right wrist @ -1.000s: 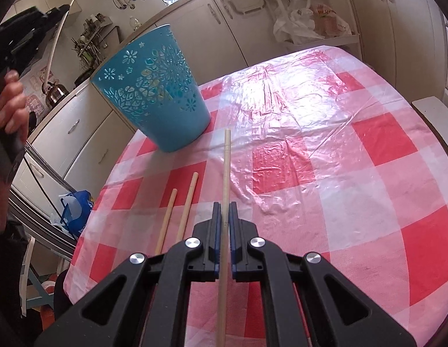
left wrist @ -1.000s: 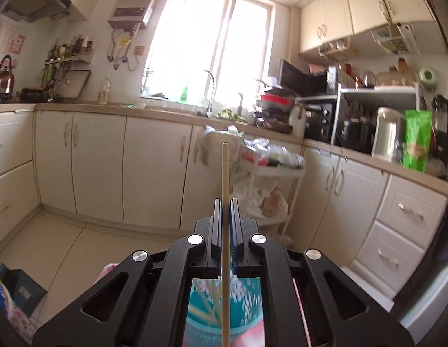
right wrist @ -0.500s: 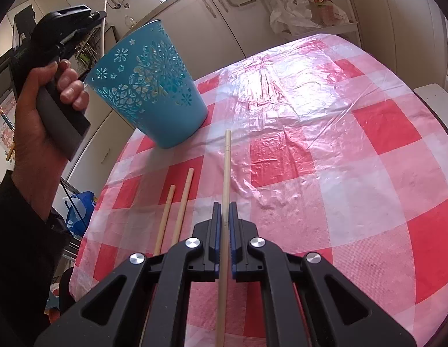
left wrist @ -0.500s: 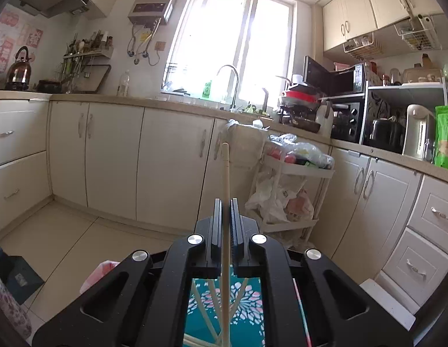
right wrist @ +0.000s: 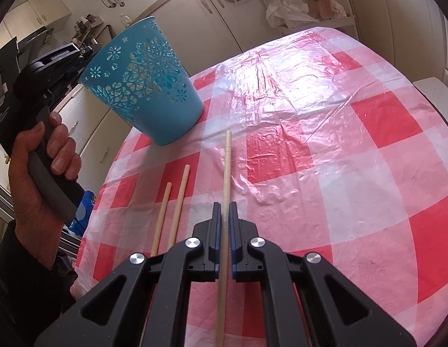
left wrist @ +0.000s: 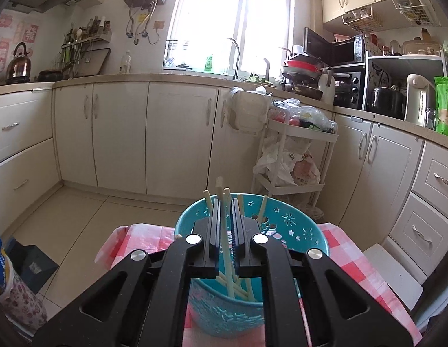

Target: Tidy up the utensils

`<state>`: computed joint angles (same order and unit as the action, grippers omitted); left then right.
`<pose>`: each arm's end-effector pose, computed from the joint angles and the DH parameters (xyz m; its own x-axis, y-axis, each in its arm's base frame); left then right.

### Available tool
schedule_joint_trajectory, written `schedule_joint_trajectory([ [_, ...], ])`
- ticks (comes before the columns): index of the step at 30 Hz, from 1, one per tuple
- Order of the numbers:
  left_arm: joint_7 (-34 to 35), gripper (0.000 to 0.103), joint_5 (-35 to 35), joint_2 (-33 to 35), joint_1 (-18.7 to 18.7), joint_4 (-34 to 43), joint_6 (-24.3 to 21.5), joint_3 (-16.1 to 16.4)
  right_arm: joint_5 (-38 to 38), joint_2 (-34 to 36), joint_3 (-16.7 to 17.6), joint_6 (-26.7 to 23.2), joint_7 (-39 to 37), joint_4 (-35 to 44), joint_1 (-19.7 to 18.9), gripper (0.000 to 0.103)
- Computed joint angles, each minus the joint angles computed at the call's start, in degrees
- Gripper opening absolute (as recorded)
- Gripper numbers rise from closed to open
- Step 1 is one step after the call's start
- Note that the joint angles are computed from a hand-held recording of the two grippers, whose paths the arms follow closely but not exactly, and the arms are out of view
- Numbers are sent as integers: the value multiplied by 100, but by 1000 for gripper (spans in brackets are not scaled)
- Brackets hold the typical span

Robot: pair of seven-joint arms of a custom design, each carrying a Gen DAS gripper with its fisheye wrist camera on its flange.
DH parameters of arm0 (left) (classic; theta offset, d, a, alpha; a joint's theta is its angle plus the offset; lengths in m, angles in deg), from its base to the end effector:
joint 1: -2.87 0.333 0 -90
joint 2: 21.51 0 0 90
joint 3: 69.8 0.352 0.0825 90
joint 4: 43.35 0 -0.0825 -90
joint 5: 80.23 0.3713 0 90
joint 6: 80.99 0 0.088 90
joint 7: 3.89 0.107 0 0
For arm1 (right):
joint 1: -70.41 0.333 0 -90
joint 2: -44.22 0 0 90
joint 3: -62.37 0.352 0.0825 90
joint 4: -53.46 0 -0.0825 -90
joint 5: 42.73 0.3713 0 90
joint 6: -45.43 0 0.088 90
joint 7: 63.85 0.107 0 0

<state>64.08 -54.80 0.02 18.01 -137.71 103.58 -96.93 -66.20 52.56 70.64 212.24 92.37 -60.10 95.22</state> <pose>0.6833 -0.1201 0.6067 -0.2287 -0.9655 0.1243 -0.3453 -0.0389 -0.9377 0.5143 0.3582 0.5266 -0.0497 -0.8850 -0.4629 -0.7643 0.3321 -0.5528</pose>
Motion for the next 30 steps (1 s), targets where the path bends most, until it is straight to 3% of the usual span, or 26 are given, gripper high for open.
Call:
schedule_joint_trajectory([
  [6, -77, 31, 37, -420, 194, -573, 176, -26, 88, 15, 22, -46, -88, 25, -7, 6],
  [9, -214, 36, 138, -656, 190, -837, 246, 95, 88, 16, 17, -49, -89, 26, -1, 6],
  [13, -290, 43, 231, -948, 478, -1197, 295, -83, 83, 16, 13, -51, -82, 28, 5, 6],
  [16, -271, 47, 231, -1152, 847, -1470, 312, -380, 76, 17, 11, -61, -79, 33, 9, 6],
  [22, 44, 57, -107, -1439, 1953, -1924, 240, -1426, 46, 21, 7, -84, -64, 50, 21, 6],
  [30, 676, 69, -947, -1734, 2345, -2387, 0, -1768, 32, 24, 5, -93, -55, 56, 24, 6],
])
